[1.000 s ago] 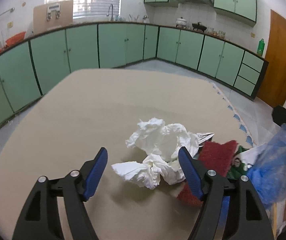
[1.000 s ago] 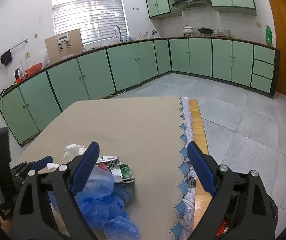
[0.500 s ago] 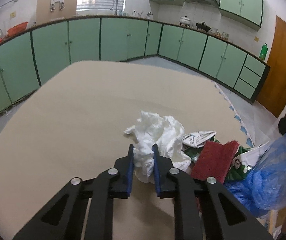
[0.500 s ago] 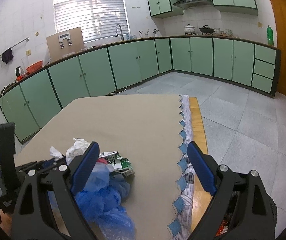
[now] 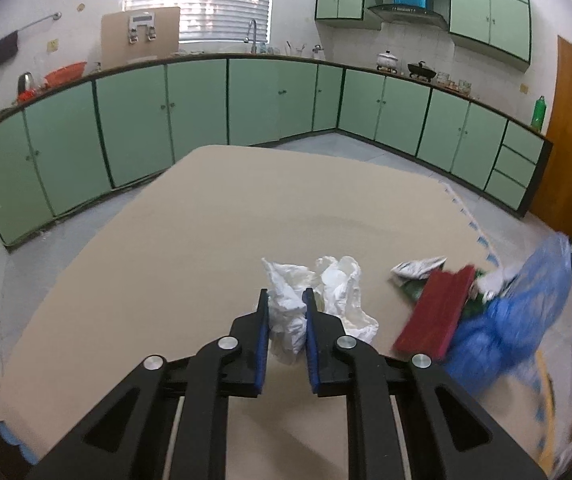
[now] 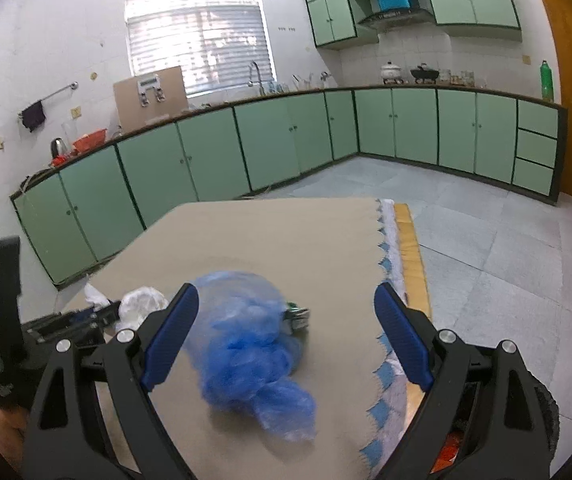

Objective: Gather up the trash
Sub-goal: 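Grasp the blue plastic bag with the right tool while the left tool holds the tissue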

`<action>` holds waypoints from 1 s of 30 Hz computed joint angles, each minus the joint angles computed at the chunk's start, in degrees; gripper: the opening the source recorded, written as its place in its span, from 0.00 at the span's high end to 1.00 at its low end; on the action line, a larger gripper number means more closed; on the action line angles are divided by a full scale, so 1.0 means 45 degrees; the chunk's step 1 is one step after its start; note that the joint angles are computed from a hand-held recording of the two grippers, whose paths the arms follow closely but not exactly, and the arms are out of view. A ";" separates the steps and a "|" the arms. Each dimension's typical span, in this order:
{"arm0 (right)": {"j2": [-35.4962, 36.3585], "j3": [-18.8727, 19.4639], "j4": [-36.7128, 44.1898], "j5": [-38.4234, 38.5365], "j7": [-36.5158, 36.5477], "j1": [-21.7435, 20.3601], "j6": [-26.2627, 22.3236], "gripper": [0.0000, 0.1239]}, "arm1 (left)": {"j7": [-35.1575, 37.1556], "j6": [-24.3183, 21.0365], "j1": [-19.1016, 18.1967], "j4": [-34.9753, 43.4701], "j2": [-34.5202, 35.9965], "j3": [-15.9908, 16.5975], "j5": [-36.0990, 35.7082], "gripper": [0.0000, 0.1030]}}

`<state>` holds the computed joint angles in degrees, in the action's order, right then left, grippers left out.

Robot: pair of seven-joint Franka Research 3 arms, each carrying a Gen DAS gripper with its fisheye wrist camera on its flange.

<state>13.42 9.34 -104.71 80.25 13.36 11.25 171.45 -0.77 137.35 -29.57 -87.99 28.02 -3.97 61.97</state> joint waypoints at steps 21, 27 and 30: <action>0.0240 0.0120 -0.0418 -0.3341 0.2804 0.0974 -0.0767 0.43 | -0.0932 0.0159 0.0735 -0.1752 -0.1026 -0.0414 0.0384 0.84; 0.0288 0.0294 -0.0707 -0.4955 0.3952 0.0810 -0.0161 0.46 | -0.0990 0.1308 0.1074 -0.2179 -0.1226 -0.0342 0.0196 0.74; 0.0246 0.0426 -0.0766 -0.5152 0.4157 0.0564 -0.0210 0.46 | -0.1346 0.1579 0.1006 -0.2338 -0.1399 -0.0263 0.0564 0.58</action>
<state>14.52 11.25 -108.16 57.07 32.07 13.79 170.51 -6.83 144.45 -25.05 -98.51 21.72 -5.15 64.50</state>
